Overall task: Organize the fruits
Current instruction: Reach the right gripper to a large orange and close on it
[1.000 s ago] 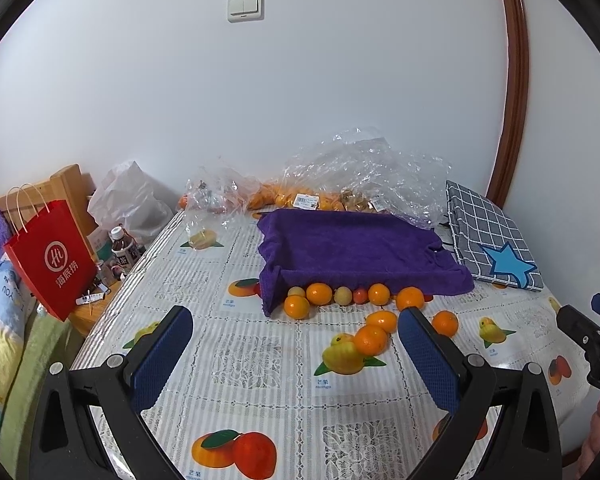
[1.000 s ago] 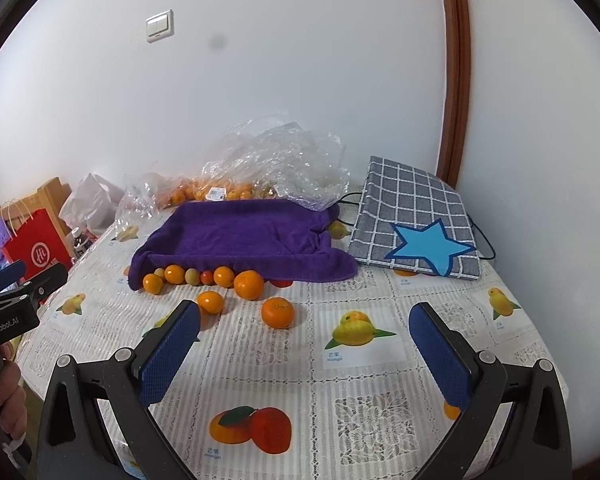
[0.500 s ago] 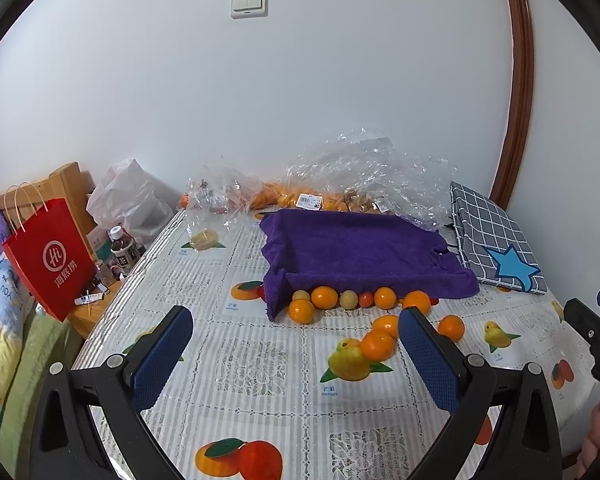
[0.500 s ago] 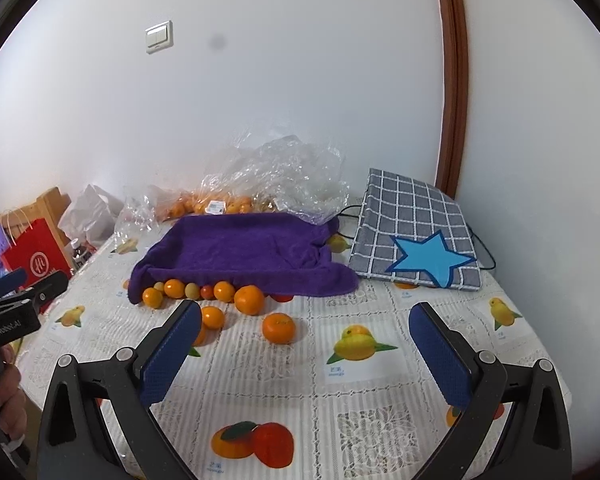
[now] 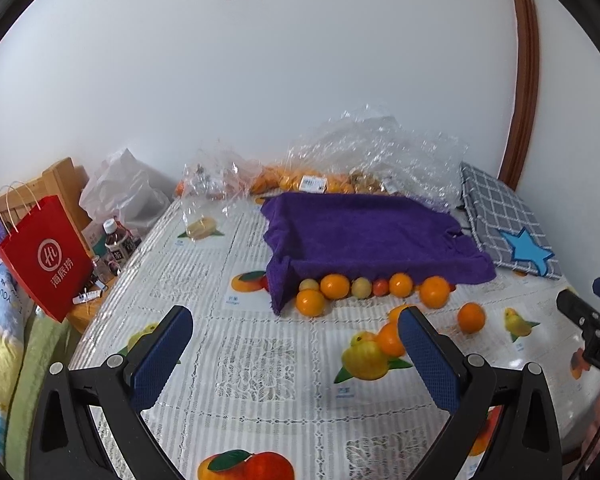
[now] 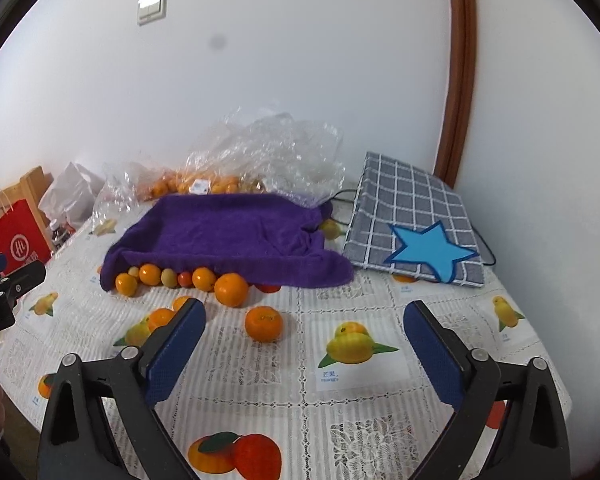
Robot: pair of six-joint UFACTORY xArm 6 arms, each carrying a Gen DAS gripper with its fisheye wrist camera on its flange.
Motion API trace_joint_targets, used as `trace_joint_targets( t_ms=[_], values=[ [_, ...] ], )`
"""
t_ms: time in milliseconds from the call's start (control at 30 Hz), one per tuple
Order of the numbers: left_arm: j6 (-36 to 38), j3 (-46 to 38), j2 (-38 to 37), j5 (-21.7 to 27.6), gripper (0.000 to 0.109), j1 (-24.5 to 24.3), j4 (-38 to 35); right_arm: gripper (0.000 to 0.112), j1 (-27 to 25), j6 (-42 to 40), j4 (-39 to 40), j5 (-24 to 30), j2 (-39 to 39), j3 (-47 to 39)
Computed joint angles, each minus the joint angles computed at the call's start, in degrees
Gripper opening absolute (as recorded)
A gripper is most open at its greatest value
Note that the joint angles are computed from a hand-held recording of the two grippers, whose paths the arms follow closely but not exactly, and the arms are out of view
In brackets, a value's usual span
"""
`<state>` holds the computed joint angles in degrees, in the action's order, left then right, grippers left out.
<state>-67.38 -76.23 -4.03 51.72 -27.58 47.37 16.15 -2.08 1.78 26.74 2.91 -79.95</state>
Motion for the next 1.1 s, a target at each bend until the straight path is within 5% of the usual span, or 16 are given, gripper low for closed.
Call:
trace_joint_targets(
  t_ms=[533, 1000, 1100],
  values=[
    [5.07, 4.97, 2.08, -5.90, 0.090, 6.61, -7.30, 0.067, 0.55, -6.31, 4.73, 6.25, 12.52, -7.56],
    [13.82, 6.90, 5.09, -15.09, 0.067, 10.24, -17.88, 0.065, 1.74, -7.20, 7.96, 12.97, 23.76, -19.46],
    [15.96, 4.63, 7.29, -16.34, 0.067, 10.48, -19.60, 0.058, 1.54, -7.59, 8.74, 13.98, 25.09, -21.31]
  ],
)
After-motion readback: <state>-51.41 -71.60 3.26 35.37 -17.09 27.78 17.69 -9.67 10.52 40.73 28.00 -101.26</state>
